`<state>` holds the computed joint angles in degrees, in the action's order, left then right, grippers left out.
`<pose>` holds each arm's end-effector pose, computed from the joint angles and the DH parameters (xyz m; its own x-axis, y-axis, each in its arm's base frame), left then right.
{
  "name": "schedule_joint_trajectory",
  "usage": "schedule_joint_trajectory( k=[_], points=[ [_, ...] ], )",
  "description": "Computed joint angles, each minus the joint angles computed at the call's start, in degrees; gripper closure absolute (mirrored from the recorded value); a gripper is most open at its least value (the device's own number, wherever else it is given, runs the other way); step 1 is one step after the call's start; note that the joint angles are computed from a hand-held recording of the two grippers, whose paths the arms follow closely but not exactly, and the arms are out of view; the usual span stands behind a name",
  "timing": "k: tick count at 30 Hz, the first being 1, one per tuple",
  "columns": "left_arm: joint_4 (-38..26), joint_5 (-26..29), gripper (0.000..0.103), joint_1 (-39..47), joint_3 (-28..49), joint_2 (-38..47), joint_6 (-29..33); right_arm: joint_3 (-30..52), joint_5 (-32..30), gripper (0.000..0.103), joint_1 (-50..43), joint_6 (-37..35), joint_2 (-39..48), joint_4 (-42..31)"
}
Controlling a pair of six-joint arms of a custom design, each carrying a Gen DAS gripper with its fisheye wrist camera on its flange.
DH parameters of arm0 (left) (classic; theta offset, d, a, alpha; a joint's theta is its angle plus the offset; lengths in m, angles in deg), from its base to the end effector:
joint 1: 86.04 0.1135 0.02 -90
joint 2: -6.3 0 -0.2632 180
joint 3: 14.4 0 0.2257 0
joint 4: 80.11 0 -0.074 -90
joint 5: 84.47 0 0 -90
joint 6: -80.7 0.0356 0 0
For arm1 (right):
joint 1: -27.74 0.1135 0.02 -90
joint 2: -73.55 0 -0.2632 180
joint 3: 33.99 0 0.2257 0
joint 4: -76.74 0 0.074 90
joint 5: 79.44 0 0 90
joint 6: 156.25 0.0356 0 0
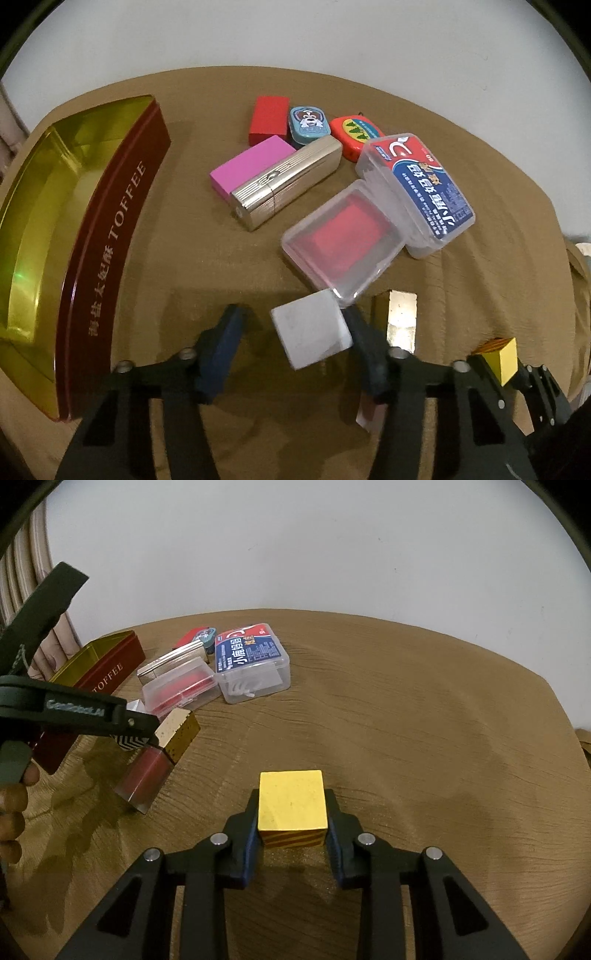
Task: Organize rigid objects
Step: 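Grasp the white zigzag cube with left tool while right grasps yellow striped cube, then carry the white cube into the gold tin with left tool while right holds yellow cube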
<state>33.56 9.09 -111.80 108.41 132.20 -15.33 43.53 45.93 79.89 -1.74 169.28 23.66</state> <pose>0.3937 -0.1924 0.2120 -0.8861 0.3112 -0.3435 0.3623 0.9272 -0.0947 0.1965 0.2193 0.2073 -0.7285 0.2621 -0.6329 0.2965 0.9535 0.0536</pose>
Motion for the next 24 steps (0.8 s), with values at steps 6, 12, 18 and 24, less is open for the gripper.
schedule_joint_trajectory(
  k=[6, 12, 18, 24],
  points=[
    [-2.7, 0.8, 0.067, 0.1, 6.0, 2.5, 1.1, 0.2, 0.0, 0.072, 0.0, 0.0, -0.1, -0.5],
    [-0.2, -0.8, 0.068, -1.1, 4.1, -0.2, 4.0, 0.5, 0.0, 0.072, 0.0, 0.0, 0.0, -0.8],
    [-2.3, -1.8, 0.068, 0.3, 7.2, -2.2, 7.8, 1.0, -0.1, 0.072, -0.2, -0.6, 0.5, -1.0],
    [-2.4, -3.6, 0.068, 4.7, 9.2, -3.2, 12.4, 0.7, -0.1, 0.072, -0.4, -1.0, 0.6, -0.7]
  ],
)
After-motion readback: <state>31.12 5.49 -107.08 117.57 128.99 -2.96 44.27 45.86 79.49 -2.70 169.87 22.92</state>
